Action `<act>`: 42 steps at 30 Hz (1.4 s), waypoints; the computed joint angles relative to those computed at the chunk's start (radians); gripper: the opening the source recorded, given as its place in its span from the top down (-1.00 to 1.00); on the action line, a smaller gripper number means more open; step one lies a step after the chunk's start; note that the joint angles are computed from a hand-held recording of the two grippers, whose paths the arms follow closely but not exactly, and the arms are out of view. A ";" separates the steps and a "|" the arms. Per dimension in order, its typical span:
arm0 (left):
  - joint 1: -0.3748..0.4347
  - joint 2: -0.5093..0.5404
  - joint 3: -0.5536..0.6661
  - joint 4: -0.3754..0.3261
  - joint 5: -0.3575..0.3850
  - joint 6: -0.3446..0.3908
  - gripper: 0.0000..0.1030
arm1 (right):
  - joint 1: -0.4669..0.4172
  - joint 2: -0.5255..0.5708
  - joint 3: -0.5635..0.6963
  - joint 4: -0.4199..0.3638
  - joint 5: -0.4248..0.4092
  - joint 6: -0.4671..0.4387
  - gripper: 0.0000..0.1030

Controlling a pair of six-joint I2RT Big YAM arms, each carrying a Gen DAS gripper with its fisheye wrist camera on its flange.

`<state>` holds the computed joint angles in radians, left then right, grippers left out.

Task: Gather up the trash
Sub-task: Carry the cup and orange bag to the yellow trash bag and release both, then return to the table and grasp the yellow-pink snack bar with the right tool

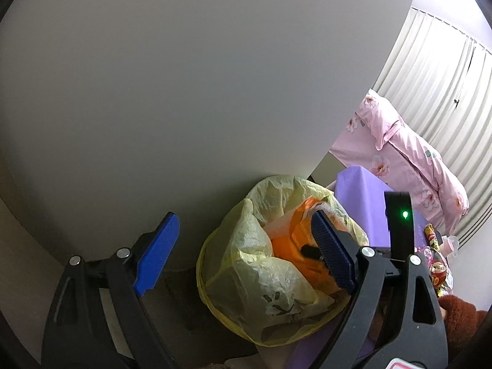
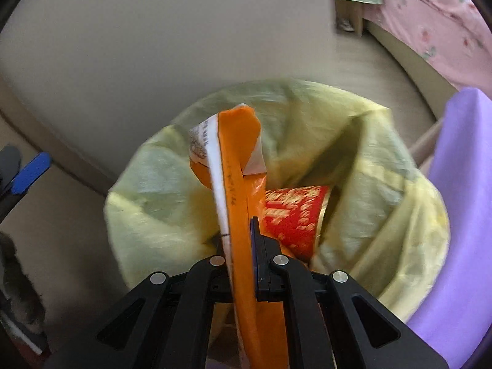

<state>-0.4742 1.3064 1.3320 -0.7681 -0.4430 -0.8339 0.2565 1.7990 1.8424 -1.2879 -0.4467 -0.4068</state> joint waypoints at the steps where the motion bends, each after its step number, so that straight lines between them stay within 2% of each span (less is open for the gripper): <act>1: 0.000 0.003 0.002 0.000 0.002 0.001 -0.62 | -0.006 -0.002 0.002 0.017 0.010 0.014 0.91; 4: 0.002 0.004 0.000 0.000 0.005 -0.006 -0.62 | -0.019 -0.001 0.019 0.030 0.006 0.010 0.91; 9: 0.002 0.008 0.004 0.001 0.010 -0.010 -0.62 | -0.054 0.022 0.078 -0.054 -0.080 -0.034 0.87; 10: 0.003 0.008 0.006 0.001 0.012 -0.008 -0.62 | -0.067 0.032 0.094 -0.065 -0.093 -0.056 0.78; 11: 0.002 0.009 0.008 0.000 0.010 -0.005 -0.62 | -0.083 0.026 0.097 -0.068 -0.099 -0.075 0.56; 12: 0.000 0.011 0.013 -0.002 0.007 -0.004 -0.62 | -0.095 0.022 0.101 -0.064 -0.100 -0.090 0.25; 14: -0.002 0.014 0.018 -0.002 0.001 -0.002 -0.62 | -0.110 0.001 0.081 -0.070 -0.127 -0.107 0.04; 15: -0.006 0.016 0.025 -0.004 -0.008 -0.003 -0.62 | -0.121 -0.009 0.081 -0.079 -0.150 -0.117 0.01; 18: -0.013 0.025 0.042 -0.012 -0.031 -0.005 -0.62 | -0.156 -0.041 0.068 -0.063 -0.163 -0.125 -0.04; 23: -0.038 0.073 0.107 -0.017 -0.050 -0.002 -0.62 | -0.235 -0.139 0.001 0.018 -0.167 -0.118 -0.04; 26: -0.066 0.119 0.164 -0.011 -0.044 0.032 -0.62 | -0.310 -0.188 -0.034 0.067 -0.198 -0.129 -0.22; 29: -0.100 0.180 0.234 0.003 -0.018 0.082 -0.62 | -0.388 -0.197 -0.038 0.115 -0.206 -0.115 -0.23; 31: -0.123 0.226 0.287 0.008 0.008 0.120 -0.62 | -0.440 -0.205 -0.042 0.111 -0.169 -0.141 -0.23; 34: -0.155 0.302 0.374 0.008 0.063 0.165 -0.62 | -0.533 -0.232 -0.073 0.170 -0.139 -0.146 -0.23; 39: -0.204 0.435 0.532 -0.025 0.172 0.228 -0.63 | -0.679 -0.231 -0.081 0.215 -0.077 -0.127 -0.23; 42: -0.228 0.509 0.627 -0.050 0.215 0.260 -0.66 | -0.746 -0.226 -0.097 0.228 -0.080 -0.117 -0.23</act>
<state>-0.7023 1.8157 1.9589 -0.8184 -0.2278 -0.5742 -0.4894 1.5728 1.7450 -1.0603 -0.5263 -0.5236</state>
